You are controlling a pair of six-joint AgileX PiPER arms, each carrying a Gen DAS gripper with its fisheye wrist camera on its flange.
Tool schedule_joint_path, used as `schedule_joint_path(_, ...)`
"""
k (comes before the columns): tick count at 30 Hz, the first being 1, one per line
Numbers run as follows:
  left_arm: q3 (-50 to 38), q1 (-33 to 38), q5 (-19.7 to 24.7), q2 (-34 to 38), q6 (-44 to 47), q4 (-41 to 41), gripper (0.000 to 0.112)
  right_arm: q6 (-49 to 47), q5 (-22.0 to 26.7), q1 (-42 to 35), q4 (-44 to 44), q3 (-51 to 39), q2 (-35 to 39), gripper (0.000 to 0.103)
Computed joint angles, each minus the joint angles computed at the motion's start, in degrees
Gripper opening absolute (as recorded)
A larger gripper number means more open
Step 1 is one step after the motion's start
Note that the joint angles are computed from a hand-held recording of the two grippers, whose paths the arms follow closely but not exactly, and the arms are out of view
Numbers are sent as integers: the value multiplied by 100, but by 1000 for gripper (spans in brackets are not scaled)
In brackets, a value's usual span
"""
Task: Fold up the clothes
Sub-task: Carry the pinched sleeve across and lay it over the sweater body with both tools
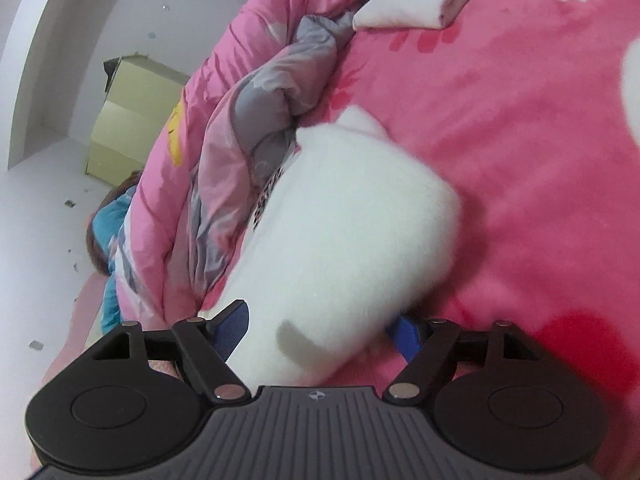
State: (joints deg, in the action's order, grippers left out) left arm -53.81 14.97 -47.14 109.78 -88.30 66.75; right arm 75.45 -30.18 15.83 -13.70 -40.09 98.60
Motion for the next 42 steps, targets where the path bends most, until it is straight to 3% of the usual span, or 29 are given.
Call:
schedule_joint_path(6,-85,-249,105,230,812,-1126,101,204,-1018,-299,-166,-252,712,75)
schedule_joint_path(8,-195,-299,205,305,812,-1313,98,291,-980,-336,-208,-442,843,74)
schedule_joint_path(12,-402,-386,613,331,641,-1367,75,197,-502,-293,-179,-968,1048,65)
schedule_joint_path(13,-471,-414,745,335,572,-1333,66,35,-394,-264,-125,-1098,1112,55)
schedule_joint_path(14,-510,-403,819,322,499,-1210,60,-135,-328,-242,-83,-1193,1174,39)
schedule_joint_path(15,-576,-357,843,320,329,-975,46,-284,-263,-226,-44,-1267,1226,34)
schedule_joint_path(16,-603,-286,773,318,191,-775,40,-381,-247,-214,2,-1271,1237,30)
schedule_joint_path(22,-496,-103,547,18,25,-325,27,-767,-522,-97,371,-962,969,25)
schedule_joint_path(28,35,187,205,-569,-260,218,27,-491,-757,-120,38,-334,387,25)
schedule_joint_path(36,1242,1372,-616,-1401,-378,1746,28,363,-1314,-281,-858,1438,-760,25)
schedule_joint_path(38,1422,1671,-741,-1375,-127,1910,33,685,-941,-379,-1227,1475,-900,32)
schedule_joint_path(39,1493,1825,-833,-1322,65,1892,44,895,-653,-443,-1471,1405,-934,37)
schedule_joint_path(40,1492,1961,-892,-1284,27,1943,62,1141,-485,-531,-1770,1350,-944,41)
schedule_joint_path(42,1413,2253,-1078,-1215,-190,2087,76,1740,-411,-769,-2538,1272,-1024,43)
